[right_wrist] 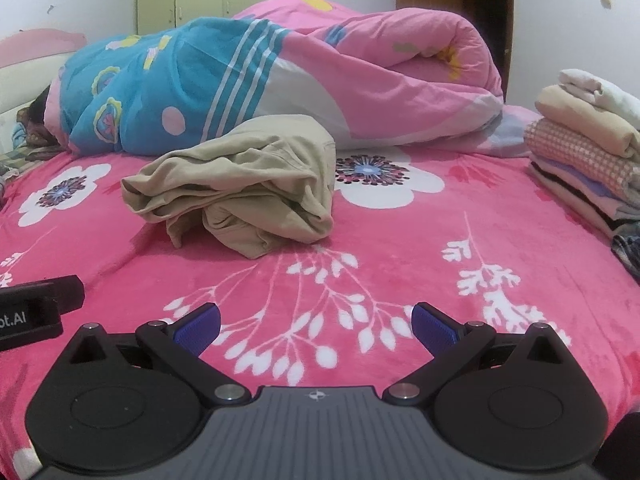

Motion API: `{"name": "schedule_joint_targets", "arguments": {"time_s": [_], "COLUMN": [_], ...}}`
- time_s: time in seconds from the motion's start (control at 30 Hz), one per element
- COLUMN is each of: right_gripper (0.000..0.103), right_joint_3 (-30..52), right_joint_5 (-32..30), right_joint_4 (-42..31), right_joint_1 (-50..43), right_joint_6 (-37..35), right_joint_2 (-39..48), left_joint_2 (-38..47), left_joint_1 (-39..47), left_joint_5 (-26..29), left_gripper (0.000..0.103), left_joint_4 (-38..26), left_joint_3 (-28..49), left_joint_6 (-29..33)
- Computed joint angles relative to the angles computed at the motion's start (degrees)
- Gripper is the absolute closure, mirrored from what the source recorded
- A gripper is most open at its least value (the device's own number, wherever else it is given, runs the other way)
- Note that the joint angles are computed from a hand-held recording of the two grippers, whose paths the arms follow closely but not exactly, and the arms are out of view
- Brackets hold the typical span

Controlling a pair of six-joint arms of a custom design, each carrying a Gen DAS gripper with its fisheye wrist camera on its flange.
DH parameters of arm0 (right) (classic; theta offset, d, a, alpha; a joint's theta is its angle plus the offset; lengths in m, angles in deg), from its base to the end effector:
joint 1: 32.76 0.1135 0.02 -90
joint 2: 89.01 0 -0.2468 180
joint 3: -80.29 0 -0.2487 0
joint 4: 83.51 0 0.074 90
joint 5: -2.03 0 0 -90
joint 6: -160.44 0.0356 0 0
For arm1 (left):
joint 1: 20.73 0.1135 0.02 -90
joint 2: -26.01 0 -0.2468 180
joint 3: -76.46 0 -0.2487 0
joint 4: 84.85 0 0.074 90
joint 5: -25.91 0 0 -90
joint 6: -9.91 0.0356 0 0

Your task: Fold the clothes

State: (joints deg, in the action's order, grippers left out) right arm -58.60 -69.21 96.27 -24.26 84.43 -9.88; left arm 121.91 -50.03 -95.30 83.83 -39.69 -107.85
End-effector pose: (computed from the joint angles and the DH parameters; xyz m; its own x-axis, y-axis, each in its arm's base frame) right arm 0.2529 0.0262 0.1360 -0.5674 0.1466 -0.8103 0.2546 0.9670 -0.0033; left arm 0.2986 -0.1464 0.1553 -0.5719 -0.1359 -0.8090 -0.1992 0.9797 -0.0237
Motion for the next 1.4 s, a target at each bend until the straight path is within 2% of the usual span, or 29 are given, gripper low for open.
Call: {"name": "schedule_joint_targets", "arguments": {"time_s": [1.4], "right_gripper": [0.000], "right_joint_3": [0.50], "right_joint_5": [0.50], "right_joint_4": [-0.96], "right_joint_1": [1.63], "right_joint_6": [-1.04], "right_joint_2": [0.40], "left_joint_2": [-0.51], "left_joint_1": [1.20], "left_joint_5": [0.84], "left_gripper": [0.000], "left_joint_4": [0.13], "left_joint_3": [-0.69], "left_joint_6": [0.07]}}
